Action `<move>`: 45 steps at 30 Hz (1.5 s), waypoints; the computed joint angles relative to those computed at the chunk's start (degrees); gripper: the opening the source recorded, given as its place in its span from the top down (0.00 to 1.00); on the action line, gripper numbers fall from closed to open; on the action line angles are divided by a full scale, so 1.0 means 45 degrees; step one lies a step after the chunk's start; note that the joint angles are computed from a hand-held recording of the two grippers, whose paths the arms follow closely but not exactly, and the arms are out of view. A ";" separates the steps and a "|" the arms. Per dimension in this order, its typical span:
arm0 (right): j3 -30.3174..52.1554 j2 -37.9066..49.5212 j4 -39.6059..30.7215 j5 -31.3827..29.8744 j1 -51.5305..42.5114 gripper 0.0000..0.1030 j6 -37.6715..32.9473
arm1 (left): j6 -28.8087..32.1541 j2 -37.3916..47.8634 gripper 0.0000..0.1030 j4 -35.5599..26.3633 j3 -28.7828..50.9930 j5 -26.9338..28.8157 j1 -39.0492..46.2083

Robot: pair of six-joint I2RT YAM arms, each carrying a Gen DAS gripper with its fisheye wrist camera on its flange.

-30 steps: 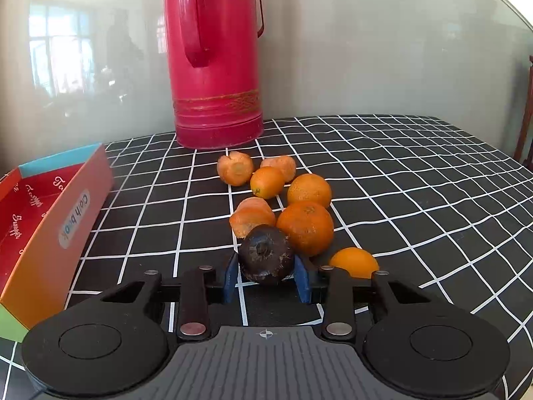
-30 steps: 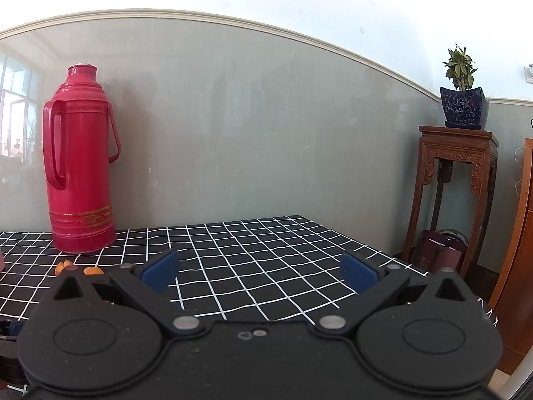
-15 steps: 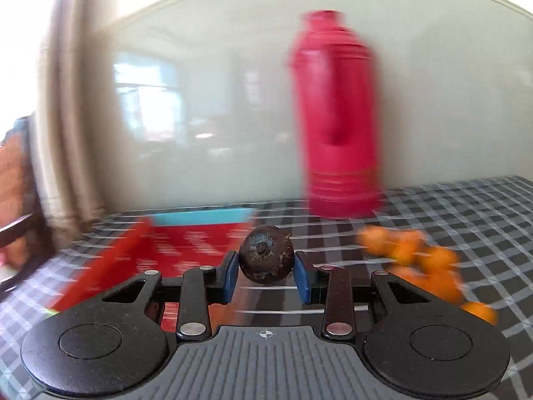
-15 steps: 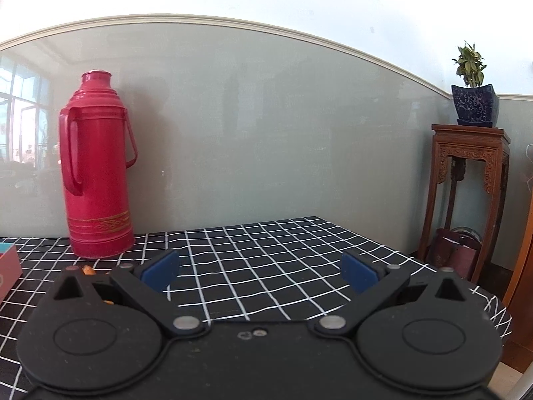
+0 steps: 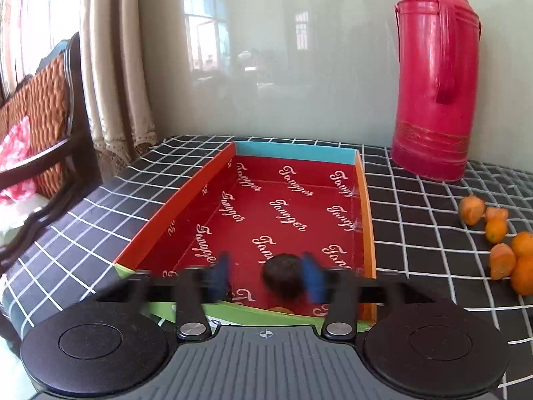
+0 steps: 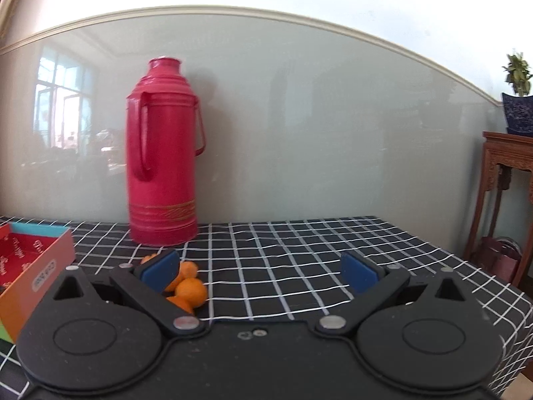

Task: Organize fruits
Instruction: 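Carry the mangosteen with the left gripper into the box and open, then close the right gripper on a small orange, then carry the orange with the right gripper into the box and release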

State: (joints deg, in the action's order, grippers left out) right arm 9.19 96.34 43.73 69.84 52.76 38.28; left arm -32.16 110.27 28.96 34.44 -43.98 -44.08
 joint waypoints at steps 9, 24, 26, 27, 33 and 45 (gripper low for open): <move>0.1291 0.1682 -0.0223 -0.3711 -0.1186 0.19 -0.0154 | 0.0282 -0.1538 0.13 0.2705 -0.2600 -0.1684 0.0017; 0.3107 0.3588 -0.1633 -0.5668 -0.2775 0.74 0.0576 | 0.0514 -0.3047 0.06 0.4202 -0.4968 -0.1998 0.1714; 0.3018 0.3550 -0.1457 -0.5689 -0.2752 0.74 0.0521 | 0.0431 -0.3326 0.06 0.4219 -0.5229 -0.1853 0.1995; 0.3030 0.3543 -0.1479 -0.5527 -0.2627 0.74 0.0515 | 0.0390 -0.3404 0.05 0.4206 -0.5316 -0.1792 0.2129; 0.2649 0.2985 0.0168 -0.4900 -0.1530 0.74 -0.0327 | -0.0254 -0.3881 0.05 0.3838 -0.5756 -0.1322 0.2980; 0.5370 0.4470 0.2534 -0.6959 0.0132 0.74 -0.3628 | -0.0162 -0.3892 0.05 0.5004 -0.7286 -0.1177 0.4580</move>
State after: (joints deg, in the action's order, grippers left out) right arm 33.36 116.46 55.14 38.53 53.35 21.95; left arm -32.89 92.76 51.48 1.66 -49.27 -23.47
